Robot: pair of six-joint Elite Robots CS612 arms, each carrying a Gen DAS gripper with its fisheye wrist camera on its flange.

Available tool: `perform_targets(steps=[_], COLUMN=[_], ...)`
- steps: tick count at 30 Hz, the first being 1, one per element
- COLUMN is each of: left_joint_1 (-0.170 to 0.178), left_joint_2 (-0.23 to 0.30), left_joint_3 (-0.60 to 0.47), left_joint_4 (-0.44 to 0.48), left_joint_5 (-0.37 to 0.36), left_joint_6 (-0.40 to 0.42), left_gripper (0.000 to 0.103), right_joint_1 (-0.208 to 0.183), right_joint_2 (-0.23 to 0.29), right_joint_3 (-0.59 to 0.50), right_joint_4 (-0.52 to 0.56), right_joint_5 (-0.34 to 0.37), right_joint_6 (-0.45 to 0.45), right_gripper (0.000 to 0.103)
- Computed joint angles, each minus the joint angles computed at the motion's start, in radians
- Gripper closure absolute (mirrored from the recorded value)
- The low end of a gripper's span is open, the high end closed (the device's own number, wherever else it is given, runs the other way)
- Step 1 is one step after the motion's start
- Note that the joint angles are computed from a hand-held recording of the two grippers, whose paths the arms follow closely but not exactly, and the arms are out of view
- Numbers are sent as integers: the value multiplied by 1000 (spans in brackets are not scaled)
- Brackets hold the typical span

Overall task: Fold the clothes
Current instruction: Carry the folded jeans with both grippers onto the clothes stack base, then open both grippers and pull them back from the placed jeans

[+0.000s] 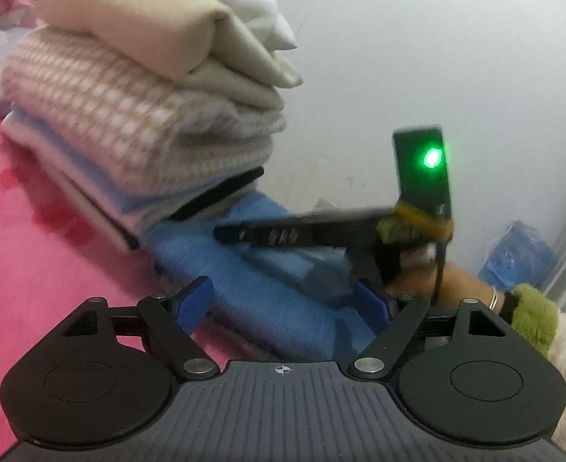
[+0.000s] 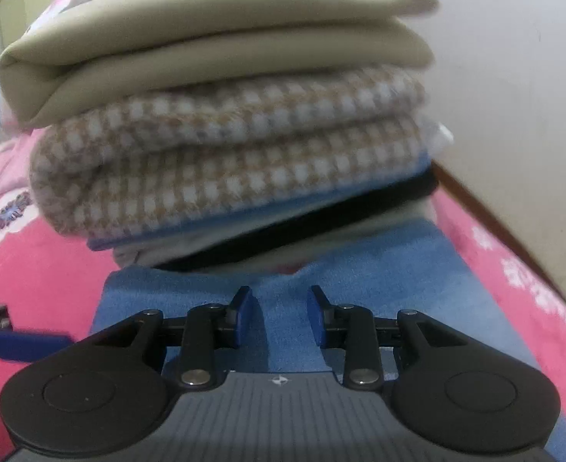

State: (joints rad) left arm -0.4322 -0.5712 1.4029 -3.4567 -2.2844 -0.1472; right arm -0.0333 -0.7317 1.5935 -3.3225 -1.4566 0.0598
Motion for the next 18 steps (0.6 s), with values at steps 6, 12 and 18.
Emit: perform_targets(steps=[6,12,18], left_joint_1=[4,16,15], left_joint_2=[-2,-28,-55], left_joint_3=[6,36,56], left_joint_4=[-8,19,27], left_joint_5=[17,38,64], left_joint_6=[-6,33,13], left_gripper=[21,18,16], right_joint_1=[18,-6,-25], right_joint_2=[-24,-57,-79], right_joint_3=[43,198,340], right_joint_4=[-52,-469,-649], right_joint_5=[36,-52,-237], right_joint_6=[-84,187,361], right_gripper=[70,70,69])
